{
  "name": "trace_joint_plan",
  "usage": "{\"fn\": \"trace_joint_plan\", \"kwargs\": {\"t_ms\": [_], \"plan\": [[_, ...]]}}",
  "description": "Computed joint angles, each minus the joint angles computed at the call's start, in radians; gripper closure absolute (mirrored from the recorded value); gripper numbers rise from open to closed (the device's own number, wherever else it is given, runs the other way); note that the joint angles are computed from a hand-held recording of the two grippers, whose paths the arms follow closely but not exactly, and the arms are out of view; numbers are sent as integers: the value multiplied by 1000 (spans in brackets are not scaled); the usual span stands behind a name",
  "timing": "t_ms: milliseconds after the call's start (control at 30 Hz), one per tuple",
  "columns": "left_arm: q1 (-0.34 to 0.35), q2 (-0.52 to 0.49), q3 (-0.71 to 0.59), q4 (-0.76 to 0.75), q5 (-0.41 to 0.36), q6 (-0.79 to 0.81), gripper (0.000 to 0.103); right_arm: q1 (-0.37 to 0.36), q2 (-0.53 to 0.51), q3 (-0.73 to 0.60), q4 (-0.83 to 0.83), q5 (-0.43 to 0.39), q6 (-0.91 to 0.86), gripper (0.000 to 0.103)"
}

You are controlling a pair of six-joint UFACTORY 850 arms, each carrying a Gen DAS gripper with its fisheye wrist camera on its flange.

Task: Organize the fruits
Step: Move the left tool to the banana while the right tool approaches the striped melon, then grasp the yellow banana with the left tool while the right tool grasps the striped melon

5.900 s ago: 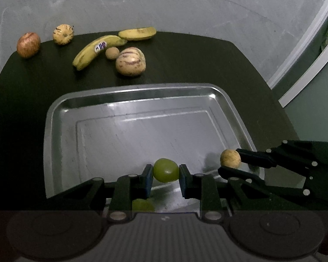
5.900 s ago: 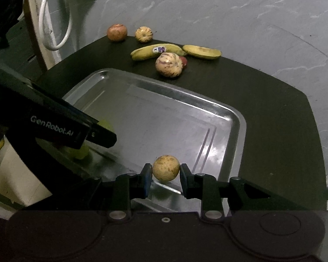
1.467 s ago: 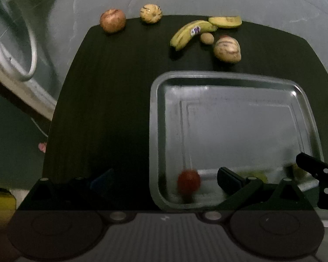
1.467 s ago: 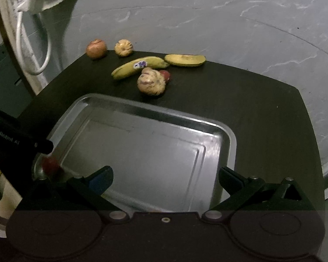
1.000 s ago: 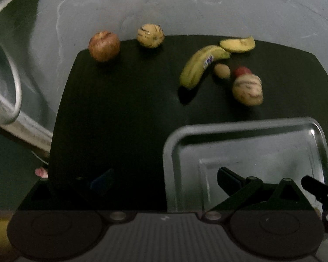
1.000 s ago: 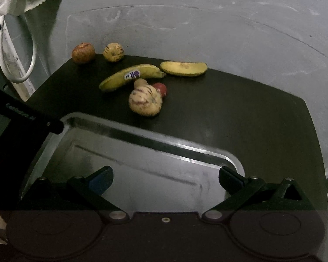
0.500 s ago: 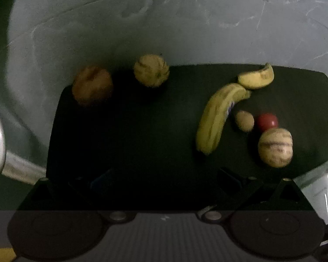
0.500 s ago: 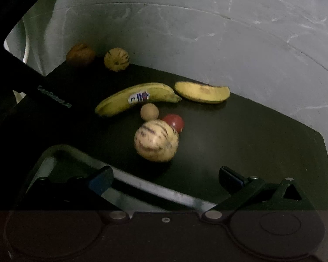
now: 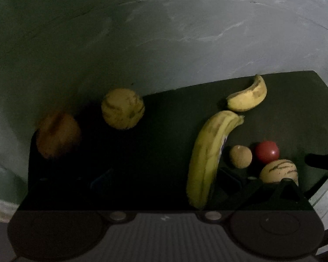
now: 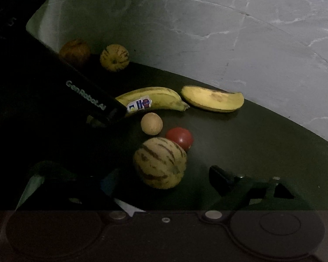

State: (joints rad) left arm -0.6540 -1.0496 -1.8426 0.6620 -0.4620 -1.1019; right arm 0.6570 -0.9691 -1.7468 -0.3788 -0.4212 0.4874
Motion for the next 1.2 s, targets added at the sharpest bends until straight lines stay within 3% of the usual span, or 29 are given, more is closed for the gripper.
{"fn": "trace_joint_plan", "kwargs": {"t_ms": [167, 800, 1067, 1200], "plan": [[7, -30, -48, -53, 8, 126, 3, -1, -19, -26, 20, -8, -20, 26], [25, -60, -95, -302, 62, 415, 39, -4, -45, -67, 83, -36, -64, 46], [30, -69, -115, -350, 69, 470, 49, -3, -43, -62, 79, -30, -46, 46], [34, -51, -92, -393, 89, 519, 63, -3, -40, -55, 79, -24, -37, 46]]}}
